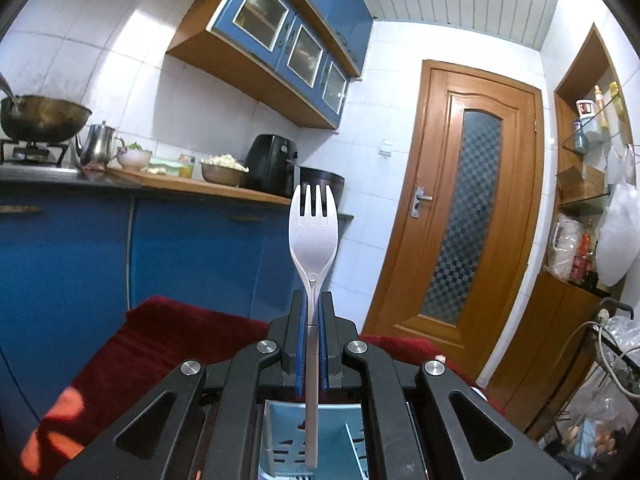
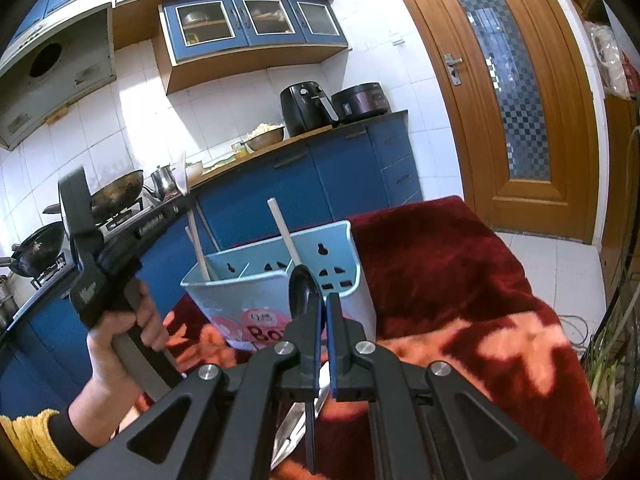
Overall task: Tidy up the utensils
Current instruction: 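Carry the fork and black spoon over the caddy and lower them in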
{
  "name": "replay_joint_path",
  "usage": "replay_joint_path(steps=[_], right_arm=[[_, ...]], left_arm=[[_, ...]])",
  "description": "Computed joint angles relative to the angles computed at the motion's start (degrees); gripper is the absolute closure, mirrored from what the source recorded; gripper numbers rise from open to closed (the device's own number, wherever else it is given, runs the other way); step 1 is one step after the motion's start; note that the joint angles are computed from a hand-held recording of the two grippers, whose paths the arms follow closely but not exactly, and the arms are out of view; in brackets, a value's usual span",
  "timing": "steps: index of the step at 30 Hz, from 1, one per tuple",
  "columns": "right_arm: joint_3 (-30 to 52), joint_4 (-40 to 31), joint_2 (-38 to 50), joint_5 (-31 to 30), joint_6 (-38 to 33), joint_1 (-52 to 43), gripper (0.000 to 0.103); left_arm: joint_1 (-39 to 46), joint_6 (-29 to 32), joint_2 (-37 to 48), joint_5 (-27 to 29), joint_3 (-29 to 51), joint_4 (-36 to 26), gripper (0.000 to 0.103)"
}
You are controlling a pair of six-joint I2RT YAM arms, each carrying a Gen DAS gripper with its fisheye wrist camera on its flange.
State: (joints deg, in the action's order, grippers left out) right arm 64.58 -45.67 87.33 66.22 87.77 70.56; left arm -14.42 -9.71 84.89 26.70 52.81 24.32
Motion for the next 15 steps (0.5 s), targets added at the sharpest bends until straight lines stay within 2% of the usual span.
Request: replay_joint_path(steps=[5, 10, 13, 15], right_arm=[[-0.2, 7.4, -1.8, 0.4, -11.7, -4.7, 0.099], [-3.8, 27.0, -3.7, 1.4, -31.0, -10.7, 0.099], [-5.8, 37.6, -3.3, 1.9, -40.1, -14.1, 0.099], [-6.7, 42.1, -2.7, 1.0, -43.4, -16.3, 0.099]], left_arm=[[-0.2, 1.4, 0.8, 0.2, -1.2, 0.6, 0.098], [0.1, 1.0, 1.6, 0.5, -0.9, 0.9, 0.098], [0.3, 0.6, 2.2, 0.5, -0.5, 0.6, 0.098], [0.4, 0.5, 2.7, 0.6, -0.3, 0.3, 0.098]])
